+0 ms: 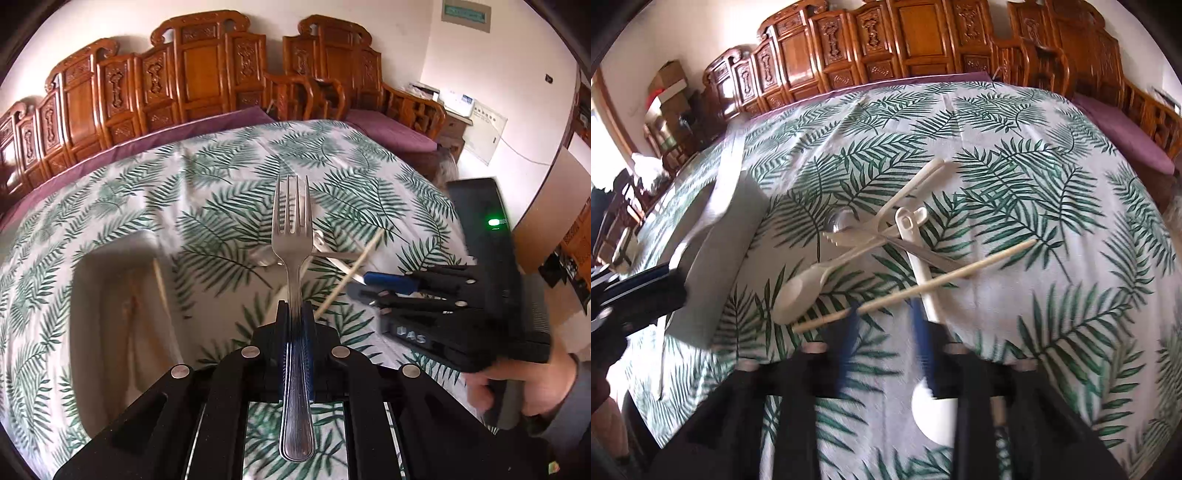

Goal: Organize utensils
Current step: 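Carry the metal fork toward the tray with the left tool while the right grasps a chopstick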

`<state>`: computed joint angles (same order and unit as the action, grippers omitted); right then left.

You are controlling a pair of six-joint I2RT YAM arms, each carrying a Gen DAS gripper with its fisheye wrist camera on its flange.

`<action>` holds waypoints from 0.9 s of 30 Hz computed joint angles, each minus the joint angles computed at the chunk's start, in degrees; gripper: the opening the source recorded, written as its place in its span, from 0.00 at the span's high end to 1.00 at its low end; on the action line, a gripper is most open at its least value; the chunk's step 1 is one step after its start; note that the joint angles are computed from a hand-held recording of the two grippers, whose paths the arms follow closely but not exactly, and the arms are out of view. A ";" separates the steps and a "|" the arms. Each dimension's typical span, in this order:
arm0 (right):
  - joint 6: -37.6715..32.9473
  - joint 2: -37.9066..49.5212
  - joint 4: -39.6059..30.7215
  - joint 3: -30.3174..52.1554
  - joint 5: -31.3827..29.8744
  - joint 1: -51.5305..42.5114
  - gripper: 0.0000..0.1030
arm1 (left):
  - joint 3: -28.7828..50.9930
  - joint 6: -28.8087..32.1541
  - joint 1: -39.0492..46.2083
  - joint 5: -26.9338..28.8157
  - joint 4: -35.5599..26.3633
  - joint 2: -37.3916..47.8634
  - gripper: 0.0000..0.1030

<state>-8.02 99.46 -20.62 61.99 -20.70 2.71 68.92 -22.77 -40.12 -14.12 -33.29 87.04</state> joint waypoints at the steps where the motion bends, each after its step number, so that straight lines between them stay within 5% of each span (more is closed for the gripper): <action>1: 0.89 0.54 0.14 0.34 0.02 0.14 0.58 | -0.36 0.05 0.31 0.06 -0.11 -0.82 0.94; 11: 8.22 5.43 -0.13 4.81 6.92 3.66 0.59 | -4.35 1.19 3.88 1.82 -0.06 -7.85 0.94; 20: 11.75 7.47 -1.43 7.75 23.05 9.92 0.62 | -6.74 1.71 5.76 2.42 -0.43 -11.41 0.94; 27: 11.37 6.76 -3.31 7.56 23.67 9.14 0.73 | -7.84 2.08 6.85 2.42 -1.35 -13.97 0.94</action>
<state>3.34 106.21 -23.93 69.55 2.97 11.85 61.08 -20.69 -33.27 -11.71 -34.63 73.07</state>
